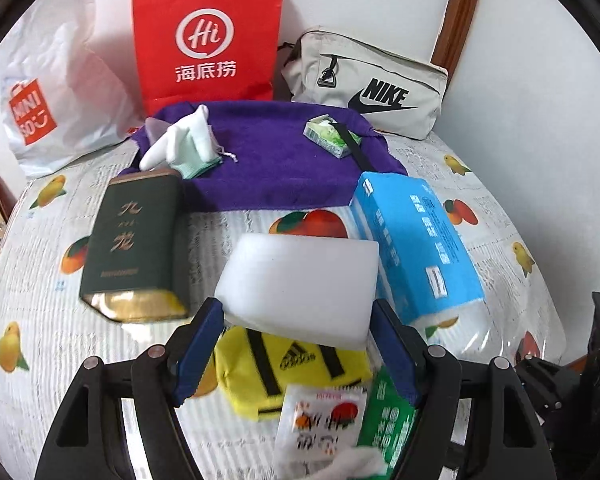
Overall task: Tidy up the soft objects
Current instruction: 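Grasp the white sponge with the left tool while the right tool grasps the crumpled white tissue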
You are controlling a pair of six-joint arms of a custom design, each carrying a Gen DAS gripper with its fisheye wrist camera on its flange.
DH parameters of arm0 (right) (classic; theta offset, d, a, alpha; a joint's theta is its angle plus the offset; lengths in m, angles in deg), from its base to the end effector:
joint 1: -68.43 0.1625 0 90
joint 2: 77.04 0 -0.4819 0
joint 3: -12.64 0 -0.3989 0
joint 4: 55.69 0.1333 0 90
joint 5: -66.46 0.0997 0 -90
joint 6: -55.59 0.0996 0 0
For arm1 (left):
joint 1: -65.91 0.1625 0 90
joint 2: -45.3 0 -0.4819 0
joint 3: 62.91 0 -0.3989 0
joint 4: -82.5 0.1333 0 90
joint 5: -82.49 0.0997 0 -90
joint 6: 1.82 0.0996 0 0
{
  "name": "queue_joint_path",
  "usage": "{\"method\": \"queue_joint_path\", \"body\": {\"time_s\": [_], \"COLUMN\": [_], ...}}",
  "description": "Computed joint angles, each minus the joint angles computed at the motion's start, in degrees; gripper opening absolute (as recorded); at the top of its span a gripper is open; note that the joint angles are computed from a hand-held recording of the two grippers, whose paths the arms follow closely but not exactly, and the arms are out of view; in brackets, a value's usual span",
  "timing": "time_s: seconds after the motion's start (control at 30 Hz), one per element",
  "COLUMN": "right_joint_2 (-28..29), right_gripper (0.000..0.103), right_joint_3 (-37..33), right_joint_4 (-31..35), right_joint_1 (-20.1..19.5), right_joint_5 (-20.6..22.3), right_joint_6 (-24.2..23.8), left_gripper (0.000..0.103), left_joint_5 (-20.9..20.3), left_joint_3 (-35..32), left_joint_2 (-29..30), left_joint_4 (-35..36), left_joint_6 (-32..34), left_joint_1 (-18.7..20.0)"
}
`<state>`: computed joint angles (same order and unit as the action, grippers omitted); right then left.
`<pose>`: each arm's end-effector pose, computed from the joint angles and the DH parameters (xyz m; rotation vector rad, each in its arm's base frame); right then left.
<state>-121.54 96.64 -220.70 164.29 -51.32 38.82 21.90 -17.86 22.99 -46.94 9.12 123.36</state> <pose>0.1665 -0.7709 0.2327 0.2976 -2.5000 0.7410 -0.3490 -0.8854 0.1368 0.8857 2.4957 -0.5117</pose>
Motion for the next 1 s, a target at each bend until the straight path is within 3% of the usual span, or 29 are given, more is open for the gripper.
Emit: {"method": "queue_joint_path", "body": {"time_s": [0.27, 0.43, 0.53, 0.57, 0.6, 0.67, 0.83, 1.0], "right_joint_2": [1.8, 4.6, 6.6, 7.3, 7.8, 7.8, 6.2, 3.9], "right_gripper": [0.070, 0.070, 0.060, 0.052, 0.038, 0.028, 0.025, 0.025], "right_joint_3": [1.8, 0.8, -0.3, -0.4, -0.3, -0.1, 1.1, 3.9], "right_joint_4": [-2.2, -6.0, -8.6, -10.2, -12.0, -12.8, -11.8, -15.5], "right_joint_1": [0.9, 1.6, 2.2, 2.5, 2.7, 2.8, 2.7, 2.8], "right_joint_5": [4.2, 2.4, -0.8, -2.2, -3.3, -3.5, -1.6, -1.6], "right_joint_6": [-2.1, -4.7, -8.4, -10.2, -11.9, -13.2, -11.2, -11.1], "left_gripper": [0.074, 0.074, 0.074, 0.074, 0.074, 0.074, 0.074, 0.074], "left_joint_5": [1.1, 2.4, 2.6, 2.5, 2.5, 2.6, 2.1, 2.8], "left_joint_3": [10.8, 14.6, 16.0, 16.5, 16.8, 17.6, 19.3, 20.0], "left_joint_2": [-6.3, -9.1, -10.3, -10.7, -10.9, -11.4, -12.2, -11.8], "left_joint_4": [-7.1, -9.1, -10.1, -10.3, -10.4, -10.8, -11.6, -11.5], "left_joint_6": [-1.6, -3.1, -4.4, -4.8, -5.1, -5.8, -6.4, -6.3], "left_joint_1": [0.5, 1.5, 2.1, 2.4, 2.6, 3.0, 3.6, 3.8]}}
